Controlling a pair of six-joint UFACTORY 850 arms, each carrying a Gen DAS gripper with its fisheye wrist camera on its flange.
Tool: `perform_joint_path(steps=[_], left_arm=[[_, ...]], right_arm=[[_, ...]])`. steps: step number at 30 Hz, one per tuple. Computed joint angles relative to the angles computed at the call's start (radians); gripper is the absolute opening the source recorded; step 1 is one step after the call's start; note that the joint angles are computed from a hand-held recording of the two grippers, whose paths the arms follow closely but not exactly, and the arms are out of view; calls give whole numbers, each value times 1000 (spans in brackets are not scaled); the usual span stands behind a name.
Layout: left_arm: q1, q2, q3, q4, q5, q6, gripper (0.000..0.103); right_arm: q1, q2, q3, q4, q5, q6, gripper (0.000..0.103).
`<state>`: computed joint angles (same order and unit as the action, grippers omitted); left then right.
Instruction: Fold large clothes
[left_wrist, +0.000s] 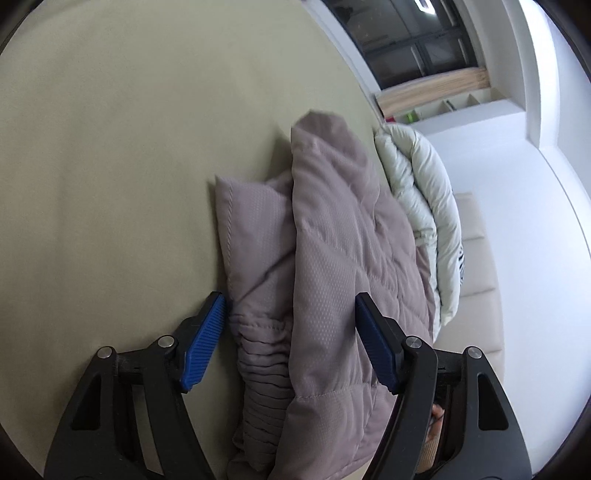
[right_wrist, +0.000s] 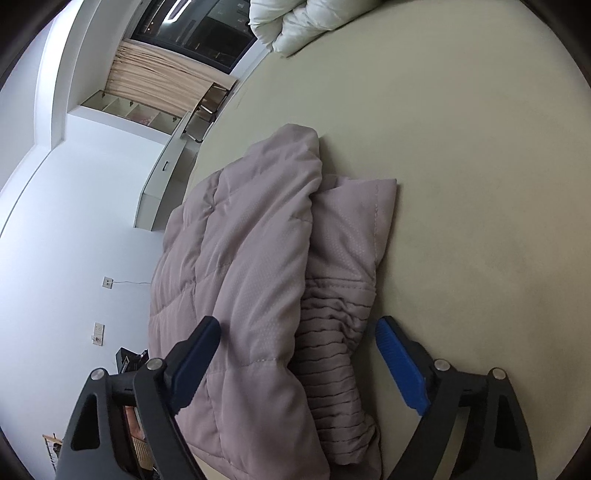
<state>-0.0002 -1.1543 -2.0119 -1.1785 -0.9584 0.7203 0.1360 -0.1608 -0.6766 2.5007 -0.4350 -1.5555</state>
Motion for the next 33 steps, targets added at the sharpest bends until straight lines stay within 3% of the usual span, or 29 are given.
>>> perform_joint_path(steps=[7, 14, 23, 33], left_arm=[[9, 48, 50, 47, 42, 11, 70], [10, 74, 84, 56, 50, 21, 70], [-19, 13, -19, 131, 39, -79, 71], [-38, -206, -382, 174, -173, -265, 71]], right_arm=[[-49, 7, 25, -1, -55, 16, 87], [-56, -43, -32, -148, -37, 116, 88], [-46, -109, -128, -339, 11, 283, 93], [-22, -230, -262, -443, -83, 333, 92]])
